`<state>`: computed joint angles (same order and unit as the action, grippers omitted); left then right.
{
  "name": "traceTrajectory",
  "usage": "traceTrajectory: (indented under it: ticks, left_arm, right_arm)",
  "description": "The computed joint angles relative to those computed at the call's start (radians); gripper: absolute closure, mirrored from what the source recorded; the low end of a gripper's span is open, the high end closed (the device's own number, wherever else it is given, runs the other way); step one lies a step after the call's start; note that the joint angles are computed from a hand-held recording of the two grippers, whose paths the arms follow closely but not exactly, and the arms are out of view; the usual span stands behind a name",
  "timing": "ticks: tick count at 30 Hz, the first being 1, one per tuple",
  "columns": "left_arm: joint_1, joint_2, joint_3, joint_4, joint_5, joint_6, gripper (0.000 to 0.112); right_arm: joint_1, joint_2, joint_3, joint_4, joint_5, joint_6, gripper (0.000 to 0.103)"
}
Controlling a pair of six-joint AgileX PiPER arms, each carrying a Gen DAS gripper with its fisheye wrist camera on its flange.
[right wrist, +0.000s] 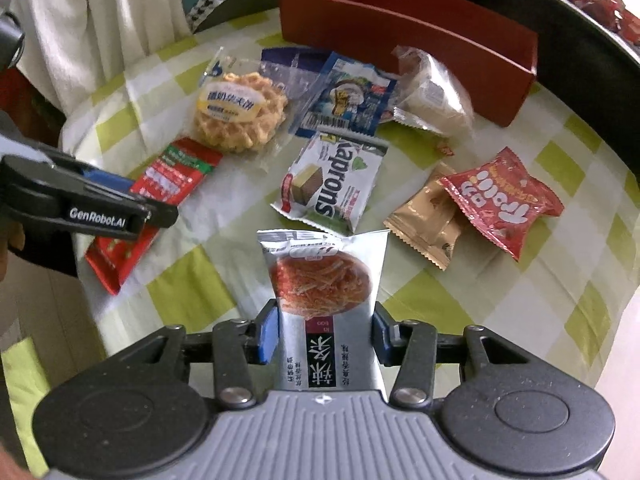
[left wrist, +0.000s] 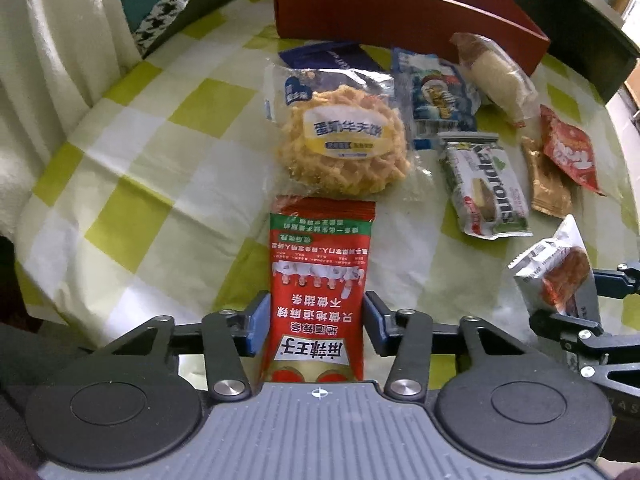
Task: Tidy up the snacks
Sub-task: 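Carry both packets over the red box and lower them inside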
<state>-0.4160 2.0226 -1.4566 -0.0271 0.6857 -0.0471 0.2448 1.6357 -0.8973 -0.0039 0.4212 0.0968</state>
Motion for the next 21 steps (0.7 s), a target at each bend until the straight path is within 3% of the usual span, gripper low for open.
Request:
traceTrajectory:
  ticks: [14,21]
  left_arm:
    - [-0.016,-0.116,0.056,-0.114,-0.055,0.097,0.060]
    - [-0.021,-0.101,-0.018,-0.114,-0.049,0.085,0.060]
  right_arm:
    - [-0.029,-0.094,0.029,-0.033,-0.039,0.110,0.055]
    - [-0.053,-0.077,-0.023,-0.023,-0.052,0.116,0.056]
